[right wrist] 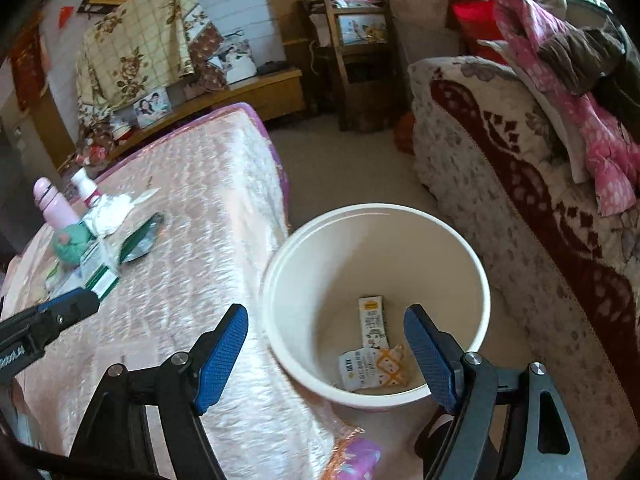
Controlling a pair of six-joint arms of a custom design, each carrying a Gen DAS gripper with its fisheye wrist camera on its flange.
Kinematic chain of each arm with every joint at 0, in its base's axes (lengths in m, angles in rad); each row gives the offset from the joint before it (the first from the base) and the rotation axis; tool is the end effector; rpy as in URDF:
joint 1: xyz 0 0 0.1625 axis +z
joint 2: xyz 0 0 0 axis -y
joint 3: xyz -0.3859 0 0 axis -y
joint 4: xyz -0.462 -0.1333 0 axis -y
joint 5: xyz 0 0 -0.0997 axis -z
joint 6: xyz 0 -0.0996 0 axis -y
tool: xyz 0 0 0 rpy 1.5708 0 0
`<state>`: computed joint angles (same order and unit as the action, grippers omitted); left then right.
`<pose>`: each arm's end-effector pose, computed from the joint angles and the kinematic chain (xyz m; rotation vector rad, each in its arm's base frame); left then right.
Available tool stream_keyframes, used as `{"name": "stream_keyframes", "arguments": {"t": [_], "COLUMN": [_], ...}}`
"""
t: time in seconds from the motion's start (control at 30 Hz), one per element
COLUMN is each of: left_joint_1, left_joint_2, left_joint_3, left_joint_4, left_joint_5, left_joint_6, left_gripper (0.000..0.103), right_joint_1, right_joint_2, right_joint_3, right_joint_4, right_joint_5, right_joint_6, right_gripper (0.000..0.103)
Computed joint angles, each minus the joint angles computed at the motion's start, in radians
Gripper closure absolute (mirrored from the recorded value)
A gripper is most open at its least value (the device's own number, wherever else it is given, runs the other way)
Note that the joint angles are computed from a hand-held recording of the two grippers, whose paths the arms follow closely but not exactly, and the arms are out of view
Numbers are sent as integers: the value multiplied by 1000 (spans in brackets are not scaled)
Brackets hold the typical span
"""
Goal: Collect trash
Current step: 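Move both open tools back over the items on the bed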
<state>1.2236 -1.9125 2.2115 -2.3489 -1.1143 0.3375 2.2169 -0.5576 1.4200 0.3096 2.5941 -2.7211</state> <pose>0.0163 -0.4758 0.3566 0.7392 2.5168 -0.6426 0.3735 -0.4151 -0.0706 -0.0004 -2.2547 1.0294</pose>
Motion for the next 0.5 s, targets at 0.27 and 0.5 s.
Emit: {"name": "stream_keyframes", "arguments": {"t": [0.27, 0.5], "left_joint_1": [32, 87], "left_joint_2": [-48, -70], "left_joint_3": [-3, -32], "left_joint_4": [-40, -58], "left_joint_5": [25, -5], "left_joint_6": [54, 81], "left_gripper": [76, 54], "right_joint_1": [56, 86], "right_joint_2": [76, 151], "right_joint_3": [-107, -213], "right_joint_4": [48, 91], "right_joint_5": [-1, -25], "right_joint_6": [-22, -51], "right_gripper": [25, 23]}}
